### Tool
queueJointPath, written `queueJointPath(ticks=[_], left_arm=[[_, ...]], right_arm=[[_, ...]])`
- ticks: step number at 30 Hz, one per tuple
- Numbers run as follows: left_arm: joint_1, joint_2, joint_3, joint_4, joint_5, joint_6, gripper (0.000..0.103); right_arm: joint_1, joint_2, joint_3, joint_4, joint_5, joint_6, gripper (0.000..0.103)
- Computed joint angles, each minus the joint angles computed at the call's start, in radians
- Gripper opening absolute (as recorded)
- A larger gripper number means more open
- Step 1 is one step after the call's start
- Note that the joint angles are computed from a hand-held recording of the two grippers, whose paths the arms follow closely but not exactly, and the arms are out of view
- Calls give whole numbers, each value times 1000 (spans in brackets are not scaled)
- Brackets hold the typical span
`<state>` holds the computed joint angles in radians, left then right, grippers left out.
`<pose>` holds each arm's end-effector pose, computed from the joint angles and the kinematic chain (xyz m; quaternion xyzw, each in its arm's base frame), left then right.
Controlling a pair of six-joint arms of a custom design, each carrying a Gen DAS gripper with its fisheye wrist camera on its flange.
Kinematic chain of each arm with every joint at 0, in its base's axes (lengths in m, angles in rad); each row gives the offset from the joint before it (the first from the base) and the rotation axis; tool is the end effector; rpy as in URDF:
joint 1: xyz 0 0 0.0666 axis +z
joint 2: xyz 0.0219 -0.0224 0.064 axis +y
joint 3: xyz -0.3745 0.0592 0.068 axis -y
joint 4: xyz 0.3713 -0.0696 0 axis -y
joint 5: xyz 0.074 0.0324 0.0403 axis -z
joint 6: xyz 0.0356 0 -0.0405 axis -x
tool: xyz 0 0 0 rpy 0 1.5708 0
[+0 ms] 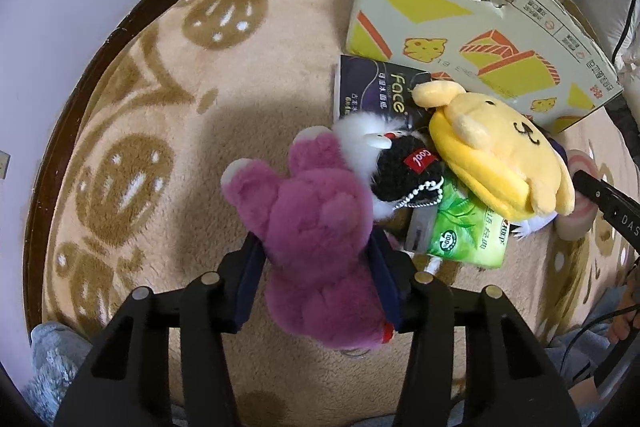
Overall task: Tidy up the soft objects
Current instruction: 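Close left tool on pink bear while right tool grips roll-cake plush, lift both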
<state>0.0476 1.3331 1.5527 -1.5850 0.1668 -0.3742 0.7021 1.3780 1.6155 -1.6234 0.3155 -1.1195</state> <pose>0.3841 0.0120 0.4846 0.1696 0.9767 -0.0596 0.1172 0.3108 0.2479 0.4925 0.2179 0.9590 -0.0239 0.1795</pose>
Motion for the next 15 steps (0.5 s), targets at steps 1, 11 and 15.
queueJointPath(ticks=[1, 11, 15], left_arm=[[0, -2, 0, 1, 2, 0, 48], [1, -48, -19, 13, -34, -29, 47], [3, -76, -30, 27, -52, -44, 47]], right_arm=[[5, -4, -6, 1, 3, -3, 31], [16, -44, -19, 28, 31, -29, 28], [39, -51, -7, 42, 69, -29, 28]])
